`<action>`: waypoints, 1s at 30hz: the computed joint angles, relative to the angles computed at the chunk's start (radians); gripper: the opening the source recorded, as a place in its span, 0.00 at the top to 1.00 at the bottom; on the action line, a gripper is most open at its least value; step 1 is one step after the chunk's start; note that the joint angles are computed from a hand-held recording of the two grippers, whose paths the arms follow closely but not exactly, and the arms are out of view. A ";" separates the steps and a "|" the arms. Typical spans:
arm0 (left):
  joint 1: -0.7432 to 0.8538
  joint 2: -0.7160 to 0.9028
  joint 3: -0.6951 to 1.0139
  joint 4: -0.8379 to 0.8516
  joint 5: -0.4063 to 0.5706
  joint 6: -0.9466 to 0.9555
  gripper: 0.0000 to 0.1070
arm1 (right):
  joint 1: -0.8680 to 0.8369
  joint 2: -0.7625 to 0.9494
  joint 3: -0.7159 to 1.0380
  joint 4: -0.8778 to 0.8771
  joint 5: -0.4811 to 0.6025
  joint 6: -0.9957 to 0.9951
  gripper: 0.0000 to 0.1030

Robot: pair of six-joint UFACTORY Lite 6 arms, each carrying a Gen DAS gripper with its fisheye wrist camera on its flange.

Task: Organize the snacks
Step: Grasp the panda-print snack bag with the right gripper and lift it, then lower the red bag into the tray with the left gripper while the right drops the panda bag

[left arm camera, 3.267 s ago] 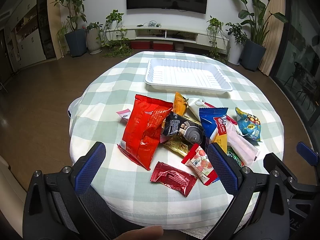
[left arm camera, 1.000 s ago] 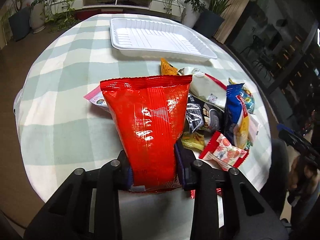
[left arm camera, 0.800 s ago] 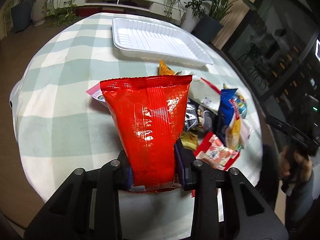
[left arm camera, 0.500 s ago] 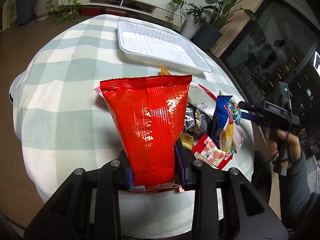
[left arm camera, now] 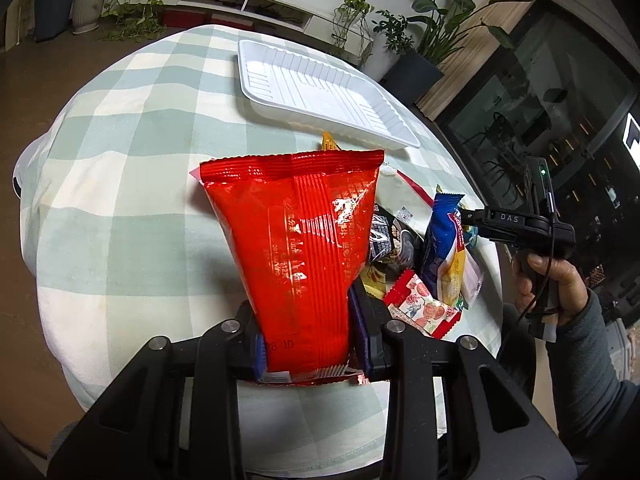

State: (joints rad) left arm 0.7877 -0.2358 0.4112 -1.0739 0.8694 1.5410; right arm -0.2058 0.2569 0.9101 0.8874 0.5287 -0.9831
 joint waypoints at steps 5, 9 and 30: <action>0.007 0.020 0.013 0.001 0.011 -0.003 0.72 | -0.042 0.032 0.024 0.051 0.046 -0.066 0.61; 0.020 0.043 0.044 0.005 0.025 -0.013 0.72 | -0.076 0.037 0.018 0.114 0.088 -0.132 0.65; -0.254 0.594 1.067 0.253 0.013 -0.551 0.72 | -0.193 0.236 0.611 0.107 0.272 0.059 0.65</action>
State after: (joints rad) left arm 0.5334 0.3584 1.4783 -0.8205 0.8824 0.9901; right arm -0.3984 0.4932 1.5213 0.9943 0.8004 -0.9244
